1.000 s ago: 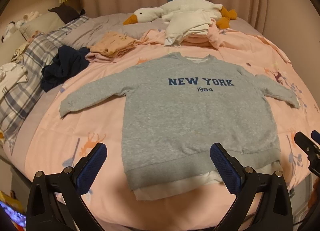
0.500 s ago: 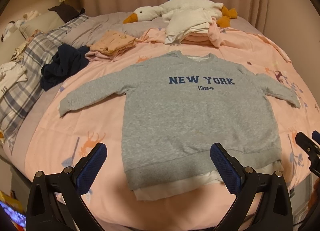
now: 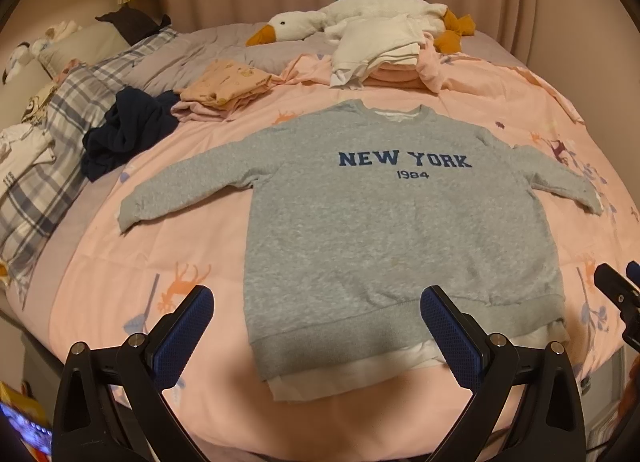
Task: Fold small clothes
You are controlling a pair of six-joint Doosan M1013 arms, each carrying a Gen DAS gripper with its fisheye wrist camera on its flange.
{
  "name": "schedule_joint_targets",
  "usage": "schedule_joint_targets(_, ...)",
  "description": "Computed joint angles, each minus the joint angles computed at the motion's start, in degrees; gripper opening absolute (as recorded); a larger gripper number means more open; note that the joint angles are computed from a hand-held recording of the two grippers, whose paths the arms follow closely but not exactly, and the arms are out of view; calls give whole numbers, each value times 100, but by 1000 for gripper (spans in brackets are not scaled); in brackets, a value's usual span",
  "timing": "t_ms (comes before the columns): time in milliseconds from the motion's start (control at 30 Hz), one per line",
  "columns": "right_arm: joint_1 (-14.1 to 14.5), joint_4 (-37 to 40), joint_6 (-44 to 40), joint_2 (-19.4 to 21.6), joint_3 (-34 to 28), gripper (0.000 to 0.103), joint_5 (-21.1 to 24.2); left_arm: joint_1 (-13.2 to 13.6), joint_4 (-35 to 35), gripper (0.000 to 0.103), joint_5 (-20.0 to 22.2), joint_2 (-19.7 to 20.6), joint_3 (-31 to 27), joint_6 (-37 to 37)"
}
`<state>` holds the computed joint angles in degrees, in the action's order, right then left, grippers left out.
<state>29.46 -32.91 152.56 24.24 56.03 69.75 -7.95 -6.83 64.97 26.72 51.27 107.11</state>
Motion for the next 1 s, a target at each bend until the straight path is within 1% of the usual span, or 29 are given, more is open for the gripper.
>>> schedule_joint_targets(633,7,1,-14,-7,10,103,-16,-8,50,102,-21,-8,23,-11)
schedule_joint_targets(867,-34,65,1,-4,20,103,-36,4,61,102,67,80,-66,-29)
schedule_joint_targets(900,-57,98,20,-14,47,103,-74,17,-36,102,67,105,-83,-7)
schedule_joint_targets(933,-88,120,73,-56,135,103,-213,44,-176,102,95,143,-122,13)
schedule_joint_targets(1000,-200,195,279,-248,519,103,-868,115,-610,102,187,264,-229,30)
